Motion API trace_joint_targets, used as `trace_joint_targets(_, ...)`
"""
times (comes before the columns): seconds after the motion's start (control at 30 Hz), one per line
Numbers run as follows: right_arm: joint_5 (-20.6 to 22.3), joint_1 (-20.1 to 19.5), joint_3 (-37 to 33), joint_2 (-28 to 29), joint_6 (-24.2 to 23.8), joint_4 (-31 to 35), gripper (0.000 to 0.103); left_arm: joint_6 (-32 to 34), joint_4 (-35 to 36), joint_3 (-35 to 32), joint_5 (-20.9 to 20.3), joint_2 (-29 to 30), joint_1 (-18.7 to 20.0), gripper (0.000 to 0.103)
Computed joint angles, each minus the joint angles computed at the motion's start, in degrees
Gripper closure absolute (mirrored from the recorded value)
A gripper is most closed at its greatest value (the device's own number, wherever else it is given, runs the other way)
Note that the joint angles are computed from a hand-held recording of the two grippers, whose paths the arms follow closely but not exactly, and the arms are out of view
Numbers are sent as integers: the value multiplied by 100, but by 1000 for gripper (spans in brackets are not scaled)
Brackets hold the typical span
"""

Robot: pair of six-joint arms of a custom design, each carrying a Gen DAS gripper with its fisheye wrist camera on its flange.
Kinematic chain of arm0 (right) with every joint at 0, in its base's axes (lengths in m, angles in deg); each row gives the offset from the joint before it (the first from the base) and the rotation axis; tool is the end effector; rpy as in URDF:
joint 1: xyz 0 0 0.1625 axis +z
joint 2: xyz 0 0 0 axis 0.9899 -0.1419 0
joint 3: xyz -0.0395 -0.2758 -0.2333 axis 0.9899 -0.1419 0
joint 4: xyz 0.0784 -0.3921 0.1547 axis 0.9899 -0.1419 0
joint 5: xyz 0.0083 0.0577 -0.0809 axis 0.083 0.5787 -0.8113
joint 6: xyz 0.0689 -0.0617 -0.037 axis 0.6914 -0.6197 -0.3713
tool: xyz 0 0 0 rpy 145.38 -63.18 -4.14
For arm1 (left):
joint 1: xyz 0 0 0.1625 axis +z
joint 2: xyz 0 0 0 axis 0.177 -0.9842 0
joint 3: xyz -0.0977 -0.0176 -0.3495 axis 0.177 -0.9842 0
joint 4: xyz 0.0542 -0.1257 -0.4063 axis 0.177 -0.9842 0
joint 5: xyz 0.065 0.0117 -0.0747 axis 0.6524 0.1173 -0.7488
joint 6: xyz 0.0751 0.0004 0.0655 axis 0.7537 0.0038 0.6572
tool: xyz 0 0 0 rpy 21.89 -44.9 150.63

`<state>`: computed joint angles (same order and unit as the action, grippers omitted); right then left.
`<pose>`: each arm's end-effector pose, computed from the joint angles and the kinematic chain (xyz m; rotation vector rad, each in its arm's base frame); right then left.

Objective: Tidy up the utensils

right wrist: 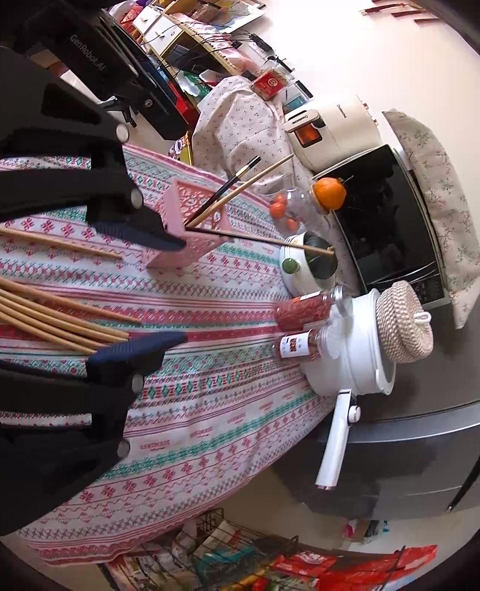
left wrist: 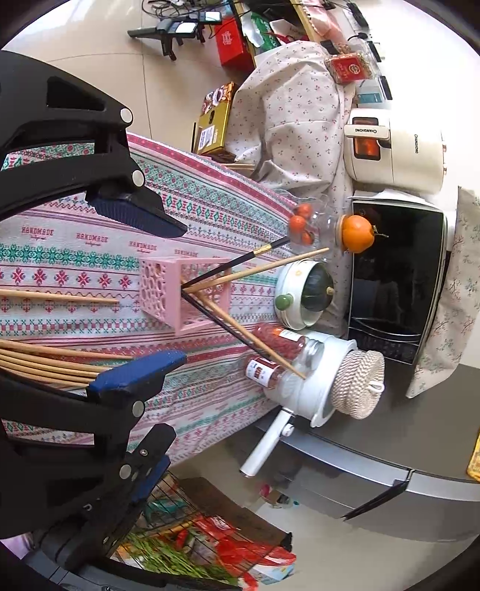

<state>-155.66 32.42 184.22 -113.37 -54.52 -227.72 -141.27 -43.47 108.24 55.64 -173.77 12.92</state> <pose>0.2889 -0.4237 0.1804 0.6077 -2.5811 0.8087 -0.2540 -0.3500 0.2443 0.0481 2.2214 -1.1606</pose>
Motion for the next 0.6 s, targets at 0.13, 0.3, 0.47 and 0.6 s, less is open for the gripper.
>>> trace_joint_targets(0.13,-185,-46,122,-65,-11,-82,46,-207,179,6,-14,79,-47,34)
trace_joint_targets(0.3,-289,-135,215,-129,1,-92,41,-256,295,-25,-80,228,-49,28)
trace_joint_targets(0.47,-571,-162,297,-145,-57,-334,34,-298,369,-41,-133,348,-32,24)
trace_joint_targets(0.6,-920,-160,378,-91,-296,-716,24,-340,408,-33,-158,409,-35,8)
